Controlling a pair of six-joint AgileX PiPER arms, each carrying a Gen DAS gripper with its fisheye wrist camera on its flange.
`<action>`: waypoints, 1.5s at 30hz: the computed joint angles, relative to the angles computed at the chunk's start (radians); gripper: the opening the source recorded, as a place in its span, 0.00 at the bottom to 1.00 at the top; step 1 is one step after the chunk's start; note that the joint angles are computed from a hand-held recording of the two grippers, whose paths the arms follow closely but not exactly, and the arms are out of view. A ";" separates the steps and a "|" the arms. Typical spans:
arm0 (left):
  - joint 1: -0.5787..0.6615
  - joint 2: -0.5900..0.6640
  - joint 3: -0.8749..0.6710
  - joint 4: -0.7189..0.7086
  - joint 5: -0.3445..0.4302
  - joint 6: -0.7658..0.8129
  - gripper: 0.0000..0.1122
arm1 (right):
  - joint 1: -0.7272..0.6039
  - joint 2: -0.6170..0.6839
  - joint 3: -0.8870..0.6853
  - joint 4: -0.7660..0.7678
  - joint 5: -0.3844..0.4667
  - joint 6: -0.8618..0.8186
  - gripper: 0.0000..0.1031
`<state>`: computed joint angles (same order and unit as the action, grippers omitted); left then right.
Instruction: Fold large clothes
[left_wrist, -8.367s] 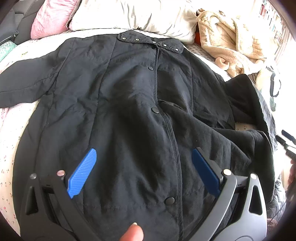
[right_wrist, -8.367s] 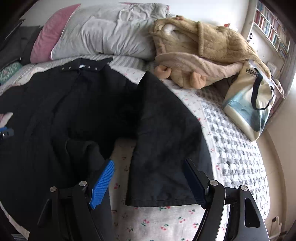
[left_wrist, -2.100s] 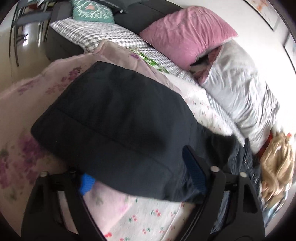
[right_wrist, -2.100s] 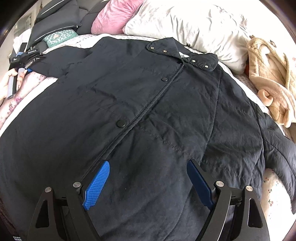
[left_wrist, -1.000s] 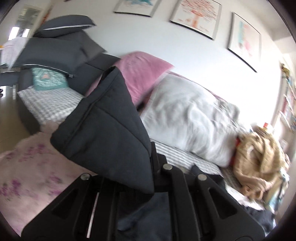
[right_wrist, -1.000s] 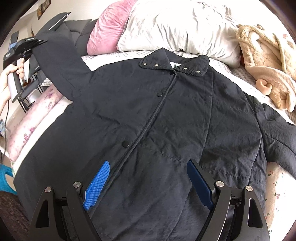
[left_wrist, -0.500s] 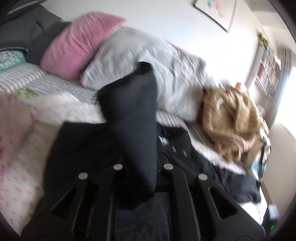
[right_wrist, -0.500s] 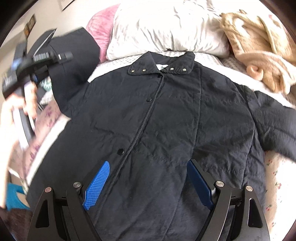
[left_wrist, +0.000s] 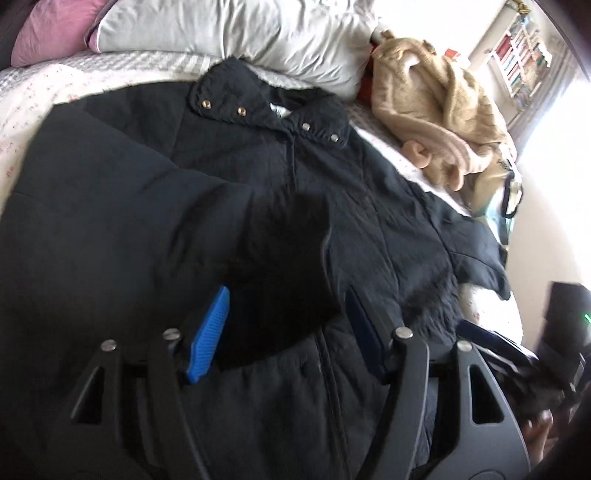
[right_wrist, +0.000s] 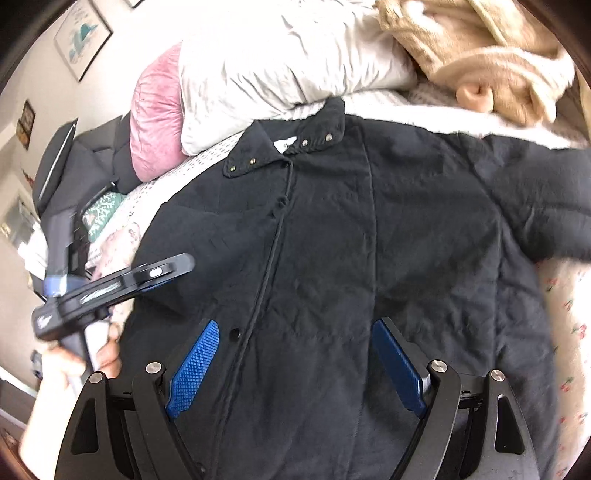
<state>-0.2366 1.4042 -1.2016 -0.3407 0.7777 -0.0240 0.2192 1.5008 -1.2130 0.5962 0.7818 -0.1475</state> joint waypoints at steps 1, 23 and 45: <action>0.014 -0.024 0.015 -0.004 -0.002 0.010 0.72 | -0.013 0.015 0.002 0.055 0.008 -0.024 0.84; 0.440 -0.111 0.259 -0.007 -0.275 0.013 0.21 | 0.212 0.338 -0.290 0.027 -0.257 0.122 0.09; 0.116 -0.076 0.034 0.531 0.219 -0.571 0.78 | 0.011 0.044 -0.134 -0.546 -0.006 0.434 0.82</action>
<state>-0.1210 1.3281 -1.1679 0.1901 0.9966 -0.5952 0.2298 1.5451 -1.3471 0.0505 0.7754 0.2869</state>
